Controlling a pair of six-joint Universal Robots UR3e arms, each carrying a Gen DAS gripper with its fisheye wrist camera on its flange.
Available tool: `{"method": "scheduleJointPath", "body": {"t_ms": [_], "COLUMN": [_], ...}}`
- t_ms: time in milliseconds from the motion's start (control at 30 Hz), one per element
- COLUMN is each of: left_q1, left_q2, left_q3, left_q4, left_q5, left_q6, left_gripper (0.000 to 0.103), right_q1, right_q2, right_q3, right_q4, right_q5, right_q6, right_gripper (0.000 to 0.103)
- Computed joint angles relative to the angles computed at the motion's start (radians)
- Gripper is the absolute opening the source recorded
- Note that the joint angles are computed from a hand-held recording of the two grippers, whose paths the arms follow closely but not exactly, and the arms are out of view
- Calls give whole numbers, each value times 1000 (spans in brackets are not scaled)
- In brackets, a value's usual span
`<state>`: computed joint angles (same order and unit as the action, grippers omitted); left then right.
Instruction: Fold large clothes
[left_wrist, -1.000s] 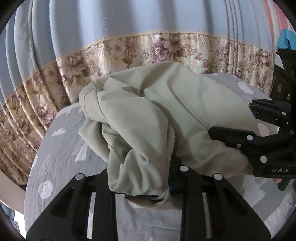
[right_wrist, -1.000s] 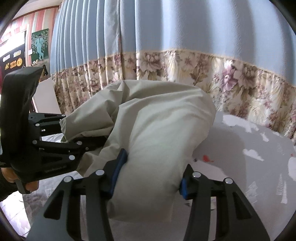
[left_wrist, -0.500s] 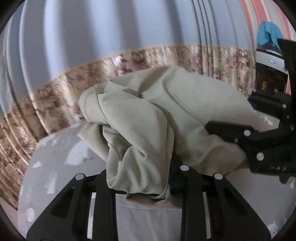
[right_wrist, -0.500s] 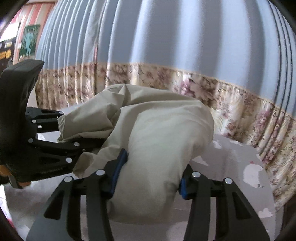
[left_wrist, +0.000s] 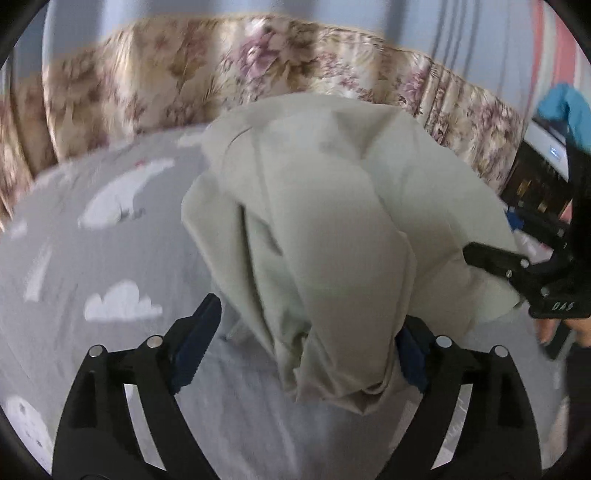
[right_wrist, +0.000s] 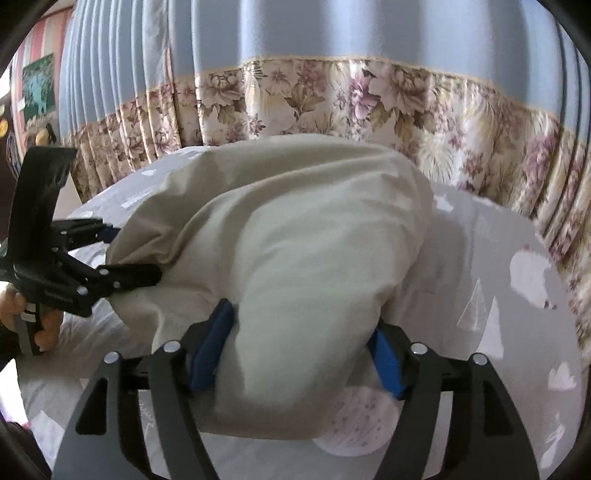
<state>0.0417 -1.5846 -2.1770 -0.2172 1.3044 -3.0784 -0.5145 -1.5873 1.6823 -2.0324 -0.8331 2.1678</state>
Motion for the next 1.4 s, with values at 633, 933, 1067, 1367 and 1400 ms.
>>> {"method": "scheduleJointPath", "body": {"t_ms": [633,933,1067,1367,1400], "left_q1": [177,205,147,-36,-57], "left_q2": [132,204,242,267,264], "left_q3": [-59,-141,-161,-176,-195], "left_q4": [-189,-49,3,125,164], "left_q5": [-137,36,93,309,332], "left_q6": [129,84,26,-107,-130], "left_gripper": [99,96,100,100,100], "right_q1": [-6,-25,-39,-152,-174], "right_q2": [-24,-68,-118,-332,-373], "right_q3": [3,64,125,337,388], "right_q4": [2,-41,-89,-187,-229], "right_q5": [-54,-34,-5,132,147], "right_q6": [-23,81,136,225,265], "right_gripper": [90,90,94,101,101]}}
